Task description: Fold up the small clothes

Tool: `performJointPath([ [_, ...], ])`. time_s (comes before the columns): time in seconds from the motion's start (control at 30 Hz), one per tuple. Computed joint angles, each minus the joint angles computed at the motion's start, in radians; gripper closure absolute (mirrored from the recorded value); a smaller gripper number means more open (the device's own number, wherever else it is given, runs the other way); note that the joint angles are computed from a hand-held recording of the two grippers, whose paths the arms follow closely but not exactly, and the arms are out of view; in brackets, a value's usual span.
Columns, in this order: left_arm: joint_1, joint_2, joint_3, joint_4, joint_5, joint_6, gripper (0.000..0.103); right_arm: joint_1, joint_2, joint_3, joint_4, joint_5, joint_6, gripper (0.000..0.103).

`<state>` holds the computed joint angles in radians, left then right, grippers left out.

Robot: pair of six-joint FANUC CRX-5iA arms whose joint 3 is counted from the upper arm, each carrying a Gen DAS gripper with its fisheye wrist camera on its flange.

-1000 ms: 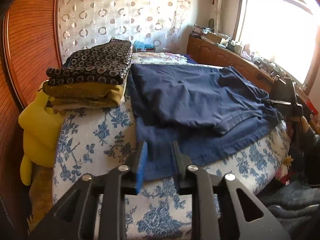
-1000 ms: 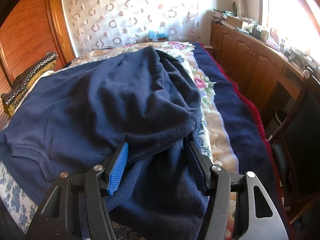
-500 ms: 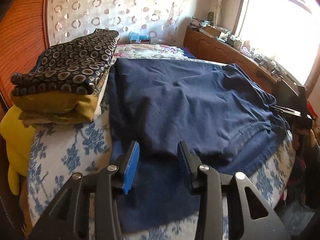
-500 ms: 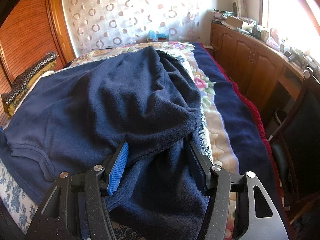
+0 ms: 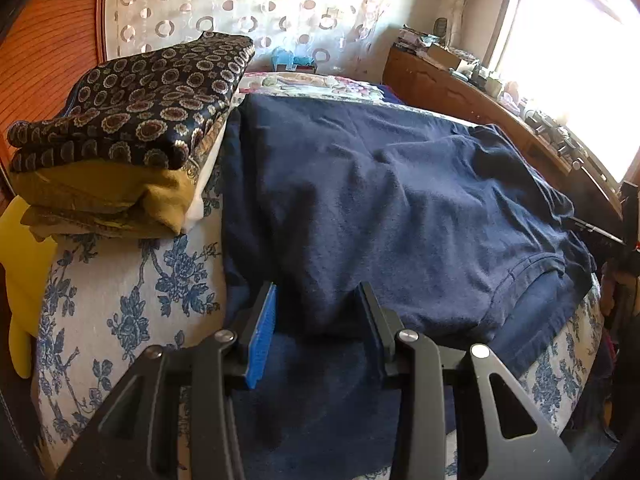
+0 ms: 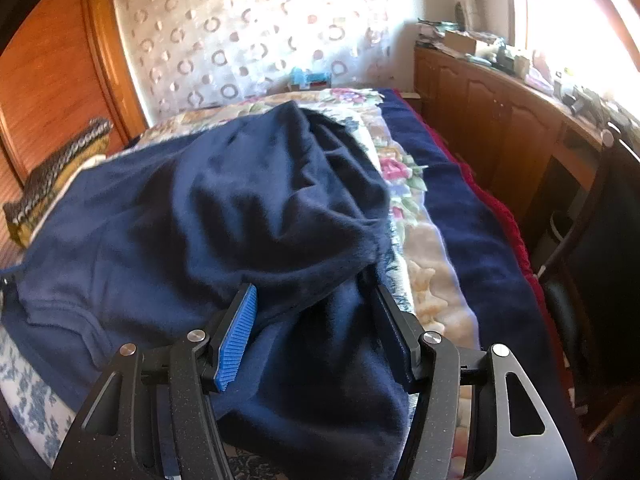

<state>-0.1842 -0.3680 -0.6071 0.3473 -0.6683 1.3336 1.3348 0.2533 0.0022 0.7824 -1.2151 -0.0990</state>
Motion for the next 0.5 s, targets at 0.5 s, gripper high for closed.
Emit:
performJointPath([
  [0.5, -0.055, 0.033, 0.050, -0.058, 0.019, -0.008, 0.089, -0.041, 0.021, 0.065, -0.028, -0.003, 0.073, 0.070],
])
